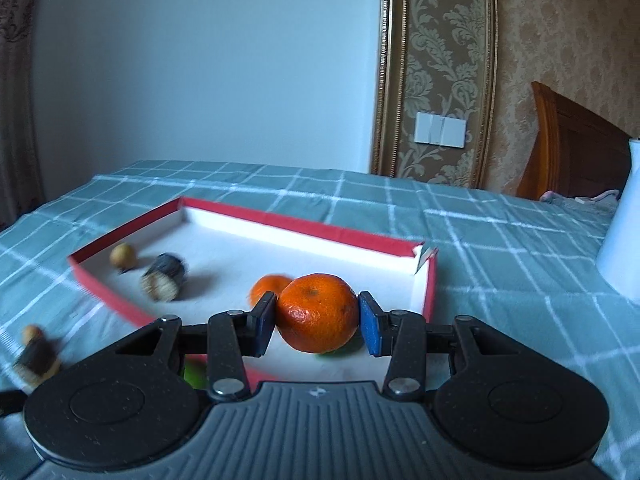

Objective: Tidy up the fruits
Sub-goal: 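Carry the mandarin into the red tray and open the right gripper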

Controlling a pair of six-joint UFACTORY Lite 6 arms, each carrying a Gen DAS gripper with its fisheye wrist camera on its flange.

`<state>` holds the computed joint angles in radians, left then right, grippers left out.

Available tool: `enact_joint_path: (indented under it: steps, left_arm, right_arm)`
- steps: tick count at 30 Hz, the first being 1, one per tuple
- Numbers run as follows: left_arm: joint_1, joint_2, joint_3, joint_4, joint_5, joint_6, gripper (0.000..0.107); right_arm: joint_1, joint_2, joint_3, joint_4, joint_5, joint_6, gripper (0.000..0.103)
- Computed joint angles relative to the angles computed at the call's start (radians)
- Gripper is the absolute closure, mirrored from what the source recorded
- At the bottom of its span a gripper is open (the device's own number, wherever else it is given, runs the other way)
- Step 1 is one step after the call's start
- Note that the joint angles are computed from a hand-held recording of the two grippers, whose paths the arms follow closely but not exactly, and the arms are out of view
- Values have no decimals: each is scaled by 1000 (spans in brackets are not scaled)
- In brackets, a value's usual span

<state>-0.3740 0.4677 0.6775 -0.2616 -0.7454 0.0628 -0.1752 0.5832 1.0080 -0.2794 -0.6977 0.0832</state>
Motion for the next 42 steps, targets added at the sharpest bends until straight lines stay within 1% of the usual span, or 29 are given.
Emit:
enact_joint_path:
  steps: [6,9,11,14,17,20,30,39,42]
  left_arm:
    - [-2,1,0,-5,0,3,6]
    - [-2,3,3,-8,3,5,4]
    - [-2,4,6,-9,7,3,4]
    - [-3,4,6,-10,7,3,4]
    - [-3,4,6,-11,7,2,4]
    - [-3,4,6,-10,8,3,4]
    - [-5,5,8,-15,10,6,4]
    - [-4,6,8,-16,9,6,4]
    - [-5,6,9,-18,10,8,4]
  right_arm:
    - [8,181,280,54,146,-9,60]
    - [0,259,412,-9,236,79,60]
    - [0,297,470,-31,278,107,60]
    - [4,341,535,-27,319,110,60]
    - [3,376,591,-64,357,151,60]
    - [2,390,615,-71,365,156,60]
    - [-5,389,605,-100,348,181,59]
    - [-6,396,612,-117,361,196,59]
    - [-7,396,612,-121,367,202,56]
